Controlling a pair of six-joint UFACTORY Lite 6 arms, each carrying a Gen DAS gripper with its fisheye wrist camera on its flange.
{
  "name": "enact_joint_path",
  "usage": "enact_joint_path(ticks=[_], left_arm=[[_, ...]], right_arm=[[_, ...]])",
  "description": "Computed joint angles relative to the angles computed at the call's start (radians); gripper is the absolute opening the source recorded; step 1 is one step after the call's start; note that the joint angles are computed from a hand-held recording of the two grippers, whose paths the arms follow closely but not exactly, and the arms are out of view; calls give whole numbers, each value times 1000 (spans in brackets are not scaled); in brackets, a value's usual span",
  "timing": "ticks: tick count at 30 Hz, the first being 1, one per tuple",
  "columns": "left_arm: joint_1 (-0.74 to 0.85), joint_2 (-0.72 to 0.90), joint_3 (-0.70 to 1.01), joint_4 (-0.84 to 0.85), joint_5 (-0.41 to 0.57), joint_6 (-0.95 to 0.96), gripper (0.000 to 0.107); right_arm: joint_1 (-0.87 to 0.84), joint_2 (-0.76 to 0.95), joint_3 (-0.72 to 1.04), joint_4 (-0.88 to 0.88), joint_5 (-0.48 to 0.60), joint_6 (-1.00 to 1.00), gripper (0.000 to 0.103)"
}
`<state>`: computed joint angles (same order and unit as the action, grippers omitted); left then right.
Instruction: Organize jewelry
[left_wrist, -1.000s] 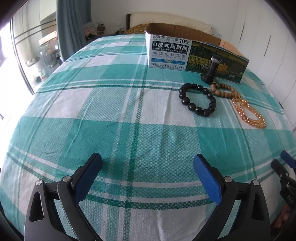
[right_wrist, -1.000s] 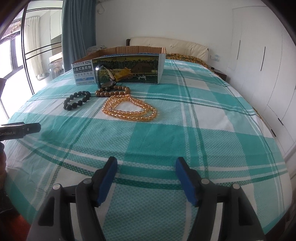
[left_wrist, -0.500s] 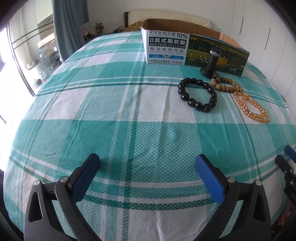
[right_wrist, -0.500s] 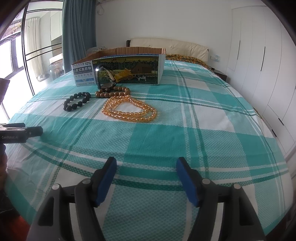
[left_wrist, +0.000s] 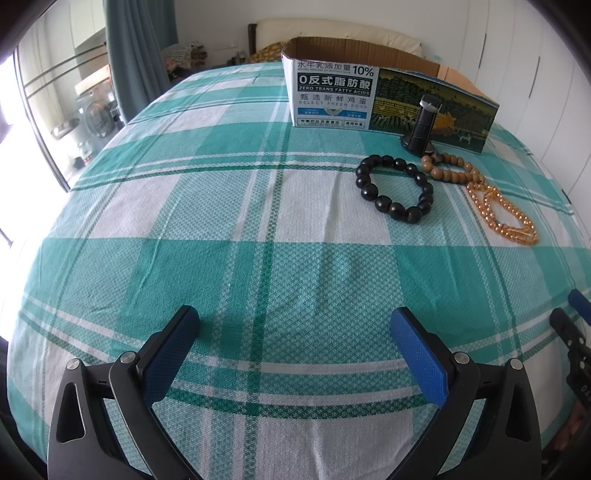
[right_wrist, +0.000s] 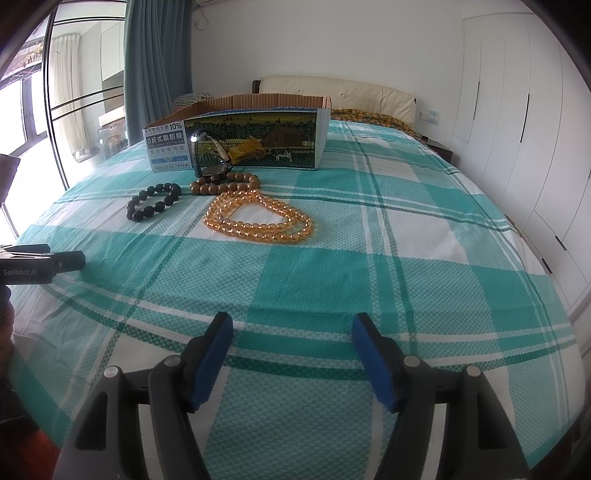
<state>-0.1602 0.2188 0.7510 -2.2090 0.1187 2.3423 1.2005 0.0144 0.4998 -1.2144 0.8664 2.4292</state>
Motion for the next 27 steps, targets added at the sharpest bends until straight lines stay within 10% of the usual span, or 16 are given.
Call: enact_joint_path(ticks=[19,27], left_arm=[[-13,-8,-15,-208,-10,183,103],[-5,-4,-5,-44,-9,31,103]], right_arm=[[0,-5,-4,-4,0,6,69],[0,-4,-4,-4,1,8,69]])
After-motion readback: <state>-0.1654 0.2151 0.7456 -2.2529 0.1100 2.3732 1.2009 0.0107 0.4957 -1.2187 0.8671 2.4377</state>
